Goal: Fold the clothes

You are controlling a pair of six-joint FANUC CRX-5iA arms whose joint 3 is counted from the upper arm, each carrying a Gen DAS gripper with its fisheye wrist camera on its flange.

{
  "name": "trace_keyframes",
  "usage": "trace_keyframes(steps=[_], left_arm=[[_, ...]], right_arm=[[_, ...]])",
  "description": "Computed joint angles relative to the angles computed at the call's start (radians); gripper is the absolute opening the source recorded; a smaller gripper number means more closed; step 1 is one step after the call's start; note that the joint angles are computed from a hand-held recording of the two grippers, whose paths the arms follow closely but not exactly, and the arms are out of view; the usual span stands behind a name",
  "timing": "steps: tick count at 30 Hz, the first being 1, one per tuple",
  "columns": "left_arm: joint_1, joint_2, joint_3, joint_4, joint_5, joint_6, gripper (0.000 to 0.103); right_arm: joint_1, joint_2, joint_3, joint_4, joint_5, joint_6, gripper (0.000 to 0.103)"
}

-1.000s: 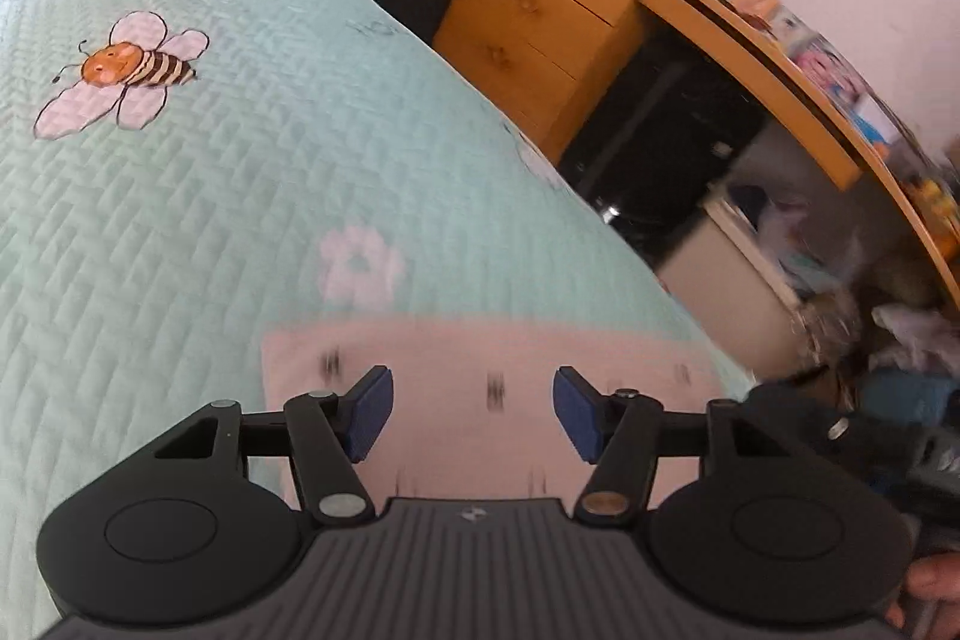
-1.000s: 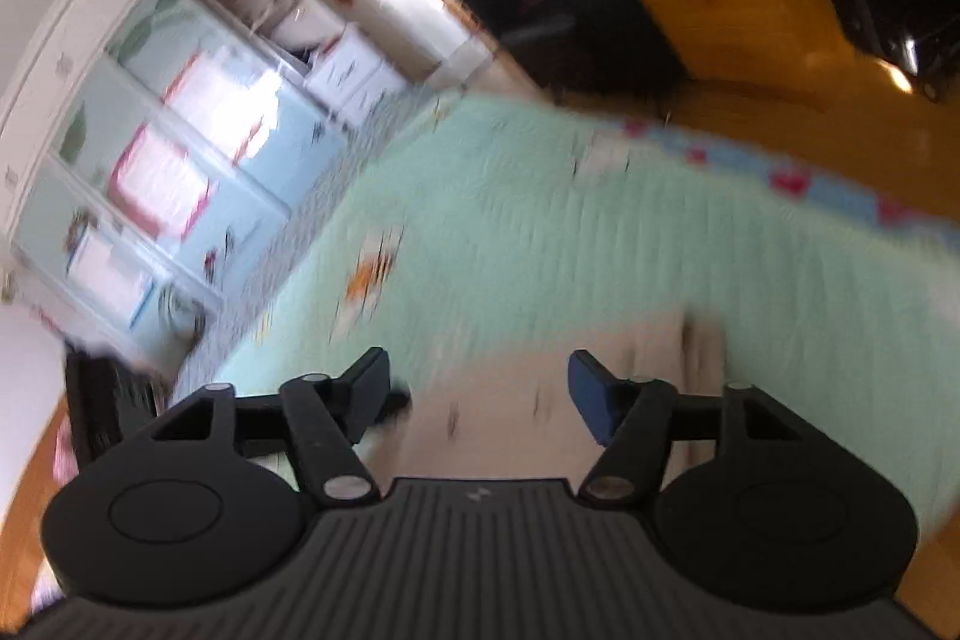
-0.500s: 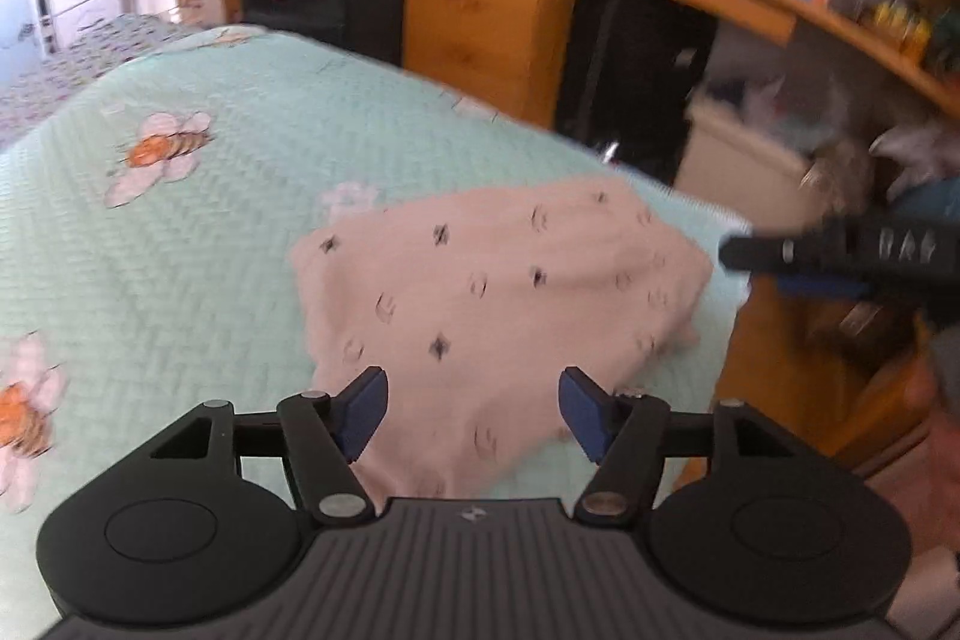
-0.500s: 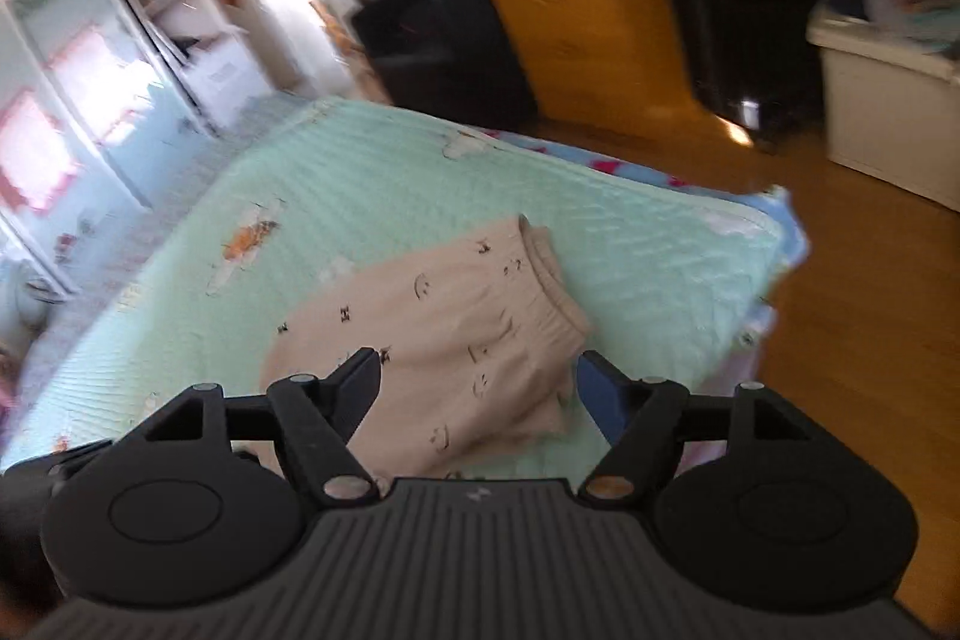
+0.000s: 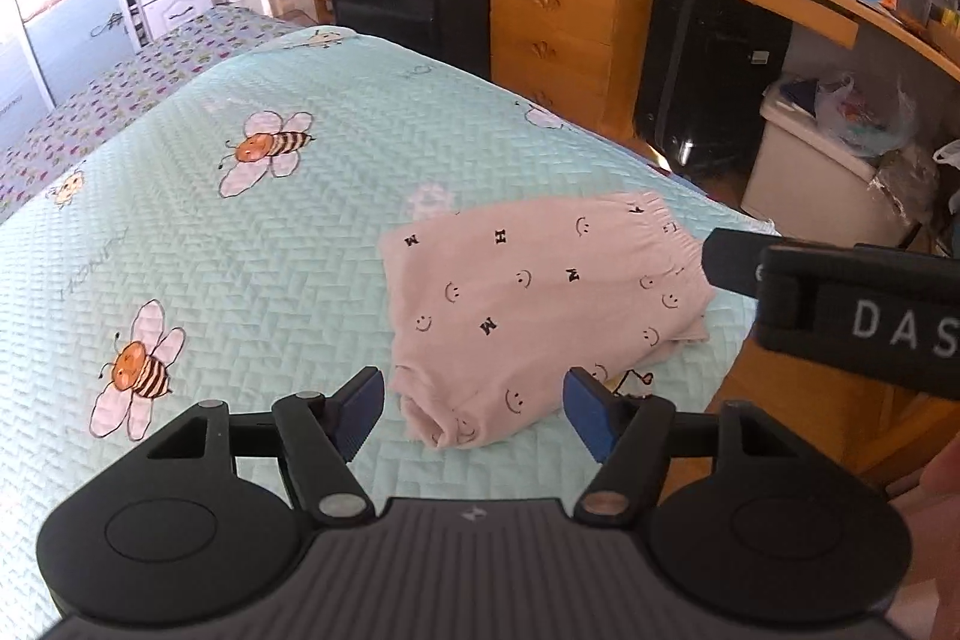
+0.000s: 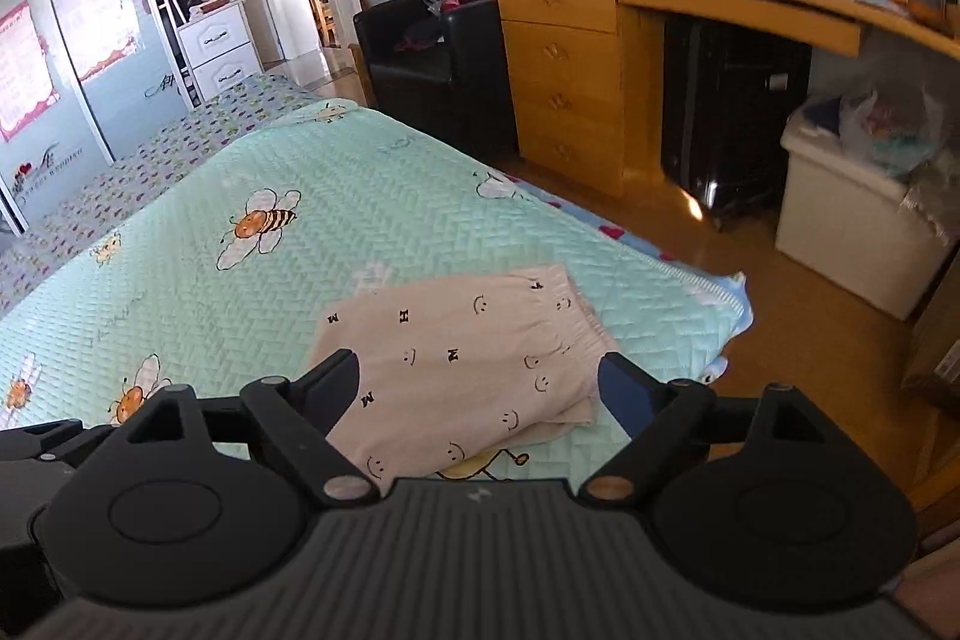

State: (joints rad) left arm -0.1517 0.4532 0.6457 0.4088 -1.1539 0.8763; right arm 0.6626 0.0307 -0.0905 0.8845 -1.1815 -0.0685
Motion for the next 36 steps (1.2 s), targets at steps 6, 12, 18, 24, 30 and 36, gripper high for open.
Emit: trace_keyframes(steps=[6,12,18,24,30,36], left_arm=[[0.005,-0.006,0.0,-0.028,0.005,0.039,0.069],[-0.003,0.021,0.032,-0.068,-0.005,0.076,0.069],[-0.011,0.038,0.026,-0.107,-0.014,0.074,0.069],[-0.017,0.054,0.032,-0.127,-0.029,0.079,0.069],[-0.02,0.061,0.04,-0.134,-0.032,0.083,0.069],[-0.02,0.064,0.046,-0.137,-0.04,0.083,0.069]], right_arm=[[-0.067,0.098,0.131,-0.045,0.012,0.104,0.087],[-0.094,0.186,0.252,-0.09,-0.019,0.172,0.087],[-0.103,0.213,0.261,-0.141,-0.02,0.204,0.087],[-0.11,0.219,0.246,-0.187,-0.009,0.217,0.087],[-0.116,0.22,0.238,-0.2,0.008,0.219,0.087],[-0.116,0.22,0.237,-0.204,0.01,0.219,0.087]])
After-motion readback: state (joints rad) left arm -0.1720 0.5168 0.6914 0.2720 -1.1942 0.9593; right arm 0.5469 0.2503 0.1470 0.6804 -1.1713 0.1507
